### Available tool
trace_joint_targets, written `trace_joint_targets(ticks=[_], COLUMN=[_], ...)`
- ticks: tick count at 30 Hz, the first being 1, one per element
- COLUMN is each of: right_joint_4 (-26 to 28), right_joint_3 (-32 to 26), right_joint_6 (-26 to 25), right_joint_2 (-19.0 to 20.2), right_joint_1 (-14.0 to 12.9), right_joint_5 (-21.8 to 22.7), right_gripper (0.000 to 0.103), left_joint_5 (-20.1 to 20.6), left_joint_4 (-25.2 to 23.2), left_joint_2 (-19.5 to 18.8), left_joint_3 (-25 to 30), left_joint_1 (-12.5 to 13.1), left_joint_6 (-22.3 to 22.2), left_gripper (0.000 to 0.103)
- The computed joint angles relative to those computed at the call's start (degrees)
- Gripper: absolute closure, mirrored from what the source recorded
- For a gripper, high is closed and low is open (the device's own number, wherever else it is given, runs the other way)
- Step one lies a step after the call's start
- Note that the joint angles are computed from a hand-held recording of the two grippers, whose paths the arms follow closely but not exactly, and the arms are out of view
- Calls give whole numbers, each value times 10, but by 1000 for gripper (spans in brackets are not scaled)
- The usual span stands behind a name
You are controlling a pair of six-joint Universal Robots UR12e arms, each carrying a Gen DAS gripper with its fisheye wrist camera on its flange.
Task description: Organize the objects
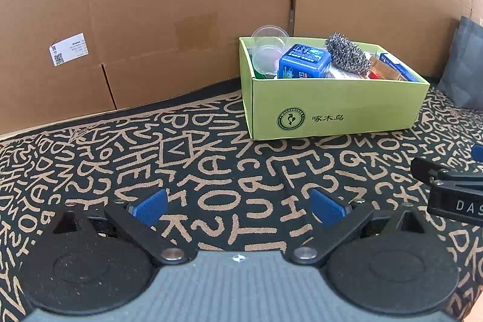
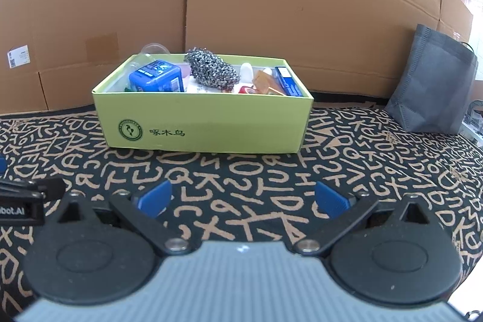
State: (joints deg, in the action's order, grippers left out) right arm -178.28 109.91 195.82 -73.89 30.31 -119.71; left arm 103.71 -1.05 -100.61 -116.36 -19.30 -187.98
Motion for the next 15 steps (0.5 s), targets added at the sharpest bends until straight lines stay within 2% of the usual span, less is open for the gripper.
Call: trace_joint_targets(ticks=[15], right_joint_4=[11], right_joint_3=[-3], right_joint_6=[17], right_joint_2=[5], right_joint_1=[-4], right_joint_5=[3], right_gripper=[0], left_joint_5=[5], left_joint_4=[-7], left_joint_2=[-10], left_joint_3=[11], left_joint_1=[-7], left_joint_6=[8], left_gripper=[0])
